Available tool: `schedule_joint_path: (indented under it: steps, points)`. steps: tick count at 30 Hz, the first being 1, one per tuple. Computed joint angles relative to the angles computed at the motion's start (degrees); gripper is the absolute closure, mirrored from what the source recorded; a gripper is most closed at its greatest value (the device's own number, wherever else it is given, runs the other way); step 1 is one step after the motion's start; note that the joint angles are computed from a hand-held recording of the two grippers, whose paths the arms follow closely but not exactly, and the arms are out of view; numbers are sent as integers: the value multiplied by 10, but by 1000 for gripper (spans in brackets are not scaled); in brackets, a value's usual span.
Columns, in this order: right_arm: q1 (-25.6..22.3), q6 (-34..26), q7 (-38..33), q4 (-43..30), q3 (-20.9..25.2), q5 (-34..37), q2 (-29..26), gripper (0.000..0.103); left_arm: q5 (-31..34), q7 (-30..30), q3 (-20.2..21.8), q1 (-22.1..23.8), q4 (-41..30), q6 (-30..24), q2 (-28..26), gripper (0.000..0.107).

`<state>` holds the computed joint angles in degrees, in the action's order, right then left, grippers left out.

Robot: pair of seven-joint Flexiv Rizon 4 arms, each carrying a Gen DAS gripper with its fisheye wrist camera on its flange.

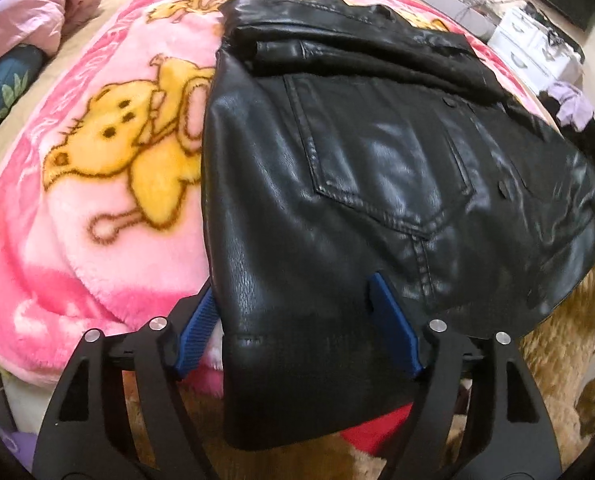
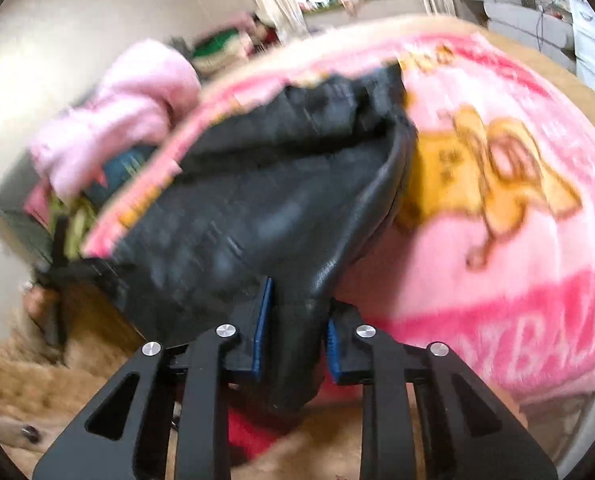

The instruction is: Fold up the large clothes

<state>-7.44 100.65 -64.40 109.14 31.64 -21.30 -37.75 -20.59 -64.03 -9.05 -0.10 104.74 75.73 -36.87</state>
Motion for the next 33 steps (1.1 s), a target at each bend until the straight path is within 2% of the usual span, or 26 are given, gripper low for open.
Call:
schedule_joint_path:
  steps: [1, 3, 5, 7, 8, 13, 16, 19, 25, 33]
  points:
    - [-10, 12, -3, -6, 13, -2, -5, 88, 1, 1, 0, 0, 1, -1, 0, 42]
    - [-12, 33, 1, -20, 18, -9, -13, 90, -2, 2, -3, 3, 2, 2, 0, 56]
    - [-5, 50, 12, -33, 11, -20, -19, 90, -6, -1, -6, 4, 6, 22, -1, 80]
    - [1, 61, 27, -48, 5, -31, -25, 90, -7, -5, -9, 6, 9, 38, 1, 96]
    - [1, 66, 34, -54, 2, -38, -29, 91, -16, 1, -26, 20, 13, 46, 4, 98]
    - [31, 96, 75, -101, -42, -49, -45, 91, -58, 30, -101, 74, 15, 82, 9, 99]
    - [54, 105, 100, -133, -75, -48, -55, 91, -85, 47, -163, 113, 3, 108, 4, 99]
    - [68, 114, 128, -156, -99, -50, -64, 91, -91, 45, -187, 121, -32, 129, -10, 99]
    - [93, 110, 175, -208, -150, -46, -79, 91, -79, 12, -185, 103, -119, 138, -48, 99]
    - [104, 54, 205, -326, -156, -50, -137, 91, -82, -32, -124, 48, -275, 72, -114, 98]
